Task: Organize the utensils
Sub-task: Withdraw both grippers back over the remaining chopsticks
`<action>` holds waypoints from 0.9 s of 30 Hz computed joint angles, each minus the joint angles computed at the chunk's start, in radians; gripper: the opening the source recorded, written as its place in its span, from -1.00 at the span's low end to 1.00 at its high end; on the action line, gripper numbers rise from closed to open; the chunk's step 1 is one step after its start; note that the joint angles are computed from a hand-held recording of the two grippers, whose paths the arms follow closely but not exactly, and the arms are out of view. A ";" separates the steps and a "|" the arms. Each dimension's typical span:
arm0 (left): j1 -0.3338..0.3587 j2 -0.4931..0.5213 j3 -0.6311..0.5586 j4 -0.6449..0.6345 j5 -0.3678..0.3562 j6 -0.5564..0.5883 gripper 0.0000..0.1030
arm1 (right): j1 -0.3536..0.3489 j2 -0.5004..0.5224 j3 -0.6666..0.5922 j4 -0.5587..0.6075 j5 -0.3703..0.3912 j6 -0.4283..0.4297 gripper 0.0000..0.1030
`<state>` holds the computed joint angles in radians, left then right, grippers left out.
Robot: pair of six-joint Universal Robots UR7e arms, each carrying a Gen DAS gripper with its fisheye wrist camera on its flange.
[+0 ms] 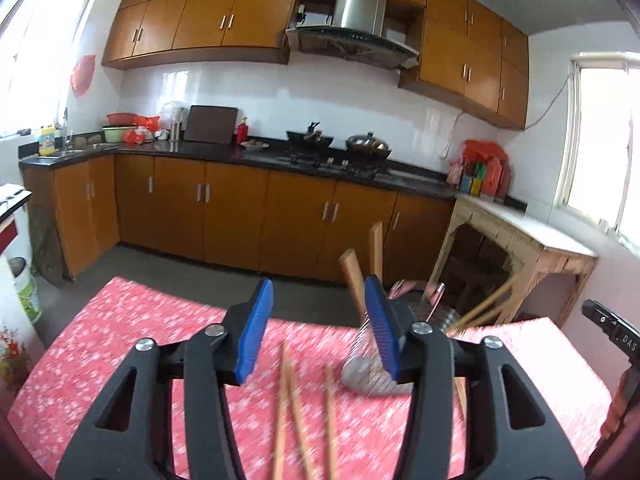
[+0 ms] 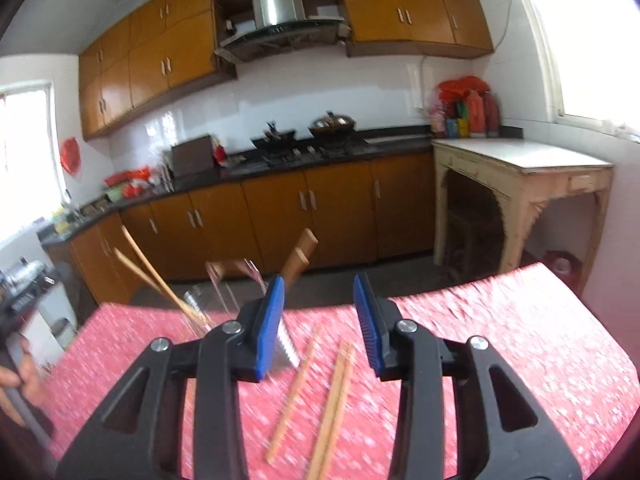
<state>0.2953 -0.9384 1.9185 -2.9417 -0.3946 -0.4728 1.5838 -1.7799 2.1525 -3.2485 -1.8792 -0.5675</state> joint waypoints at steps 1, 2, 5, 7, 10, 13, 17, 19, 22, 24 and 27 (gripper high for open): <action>-0.002 -0.023 0.033 0.039 0.003 -0.042 0.03 | -0.025 -0.014 0.023 -0.004 -0.003 -0.005 -0.29; -0.001 -0.044 0.057 0.095 -0.002 -0.095 0.10 | -0.054 -0.026 0.044 -0.002 -0.002 -0.005 -0.29; 0.023 -0.091 0.112 0.253 -0.032 -0.244 0.17 | -0.163 -0.044 0.091 0.063 0.013 0.042 -0.29; 0.044 -0.105 0.132 0.358 -0.054 -0.340 0.17 | -0.215 -0.036 0.105 0.106 0.019 0.068 -0.29; 0.084 -0.129 0.162 0.443 -0.123 -0.433 0.17 | -0.259 -0.001 0.117 0.157 0.009 0.082 -0.40; 0.104 -0.122 0.167 0.479 -0.151 -0.456 0.17 | -0.258 0.040 0.129 0.151 -0.011 0.050 -0.47; 0.107 -0.108 0.181 0.459 -0.174 -0.425 0.17 | -0.234 0.090 0.127 0.140 -0.049 0.025 -0.57; 0.107 -0.099 0.181 0.446 -0.185 -0.403 0.16 | -0.222 0.116 0.126 0.126 -0.081 0.018 -0.61; 0.106 -0.088 0.181 0.445 -0.200 -0.389 0.14 | -0.220 0.143 0.123 0.120 -0.102 0.019 -0.62; 0.108 -0.082 0.179 0.444 -0.209 -0.384 0.12 | -0.218 0.154 0.117 0.117 -0.109 0.015 -0.62; 0.113 -0.073 0.177 0.436 -0.231 -0.376 0.04 | -0.212 0.187 0.116 0.071 -0.133 -0.002 -0.64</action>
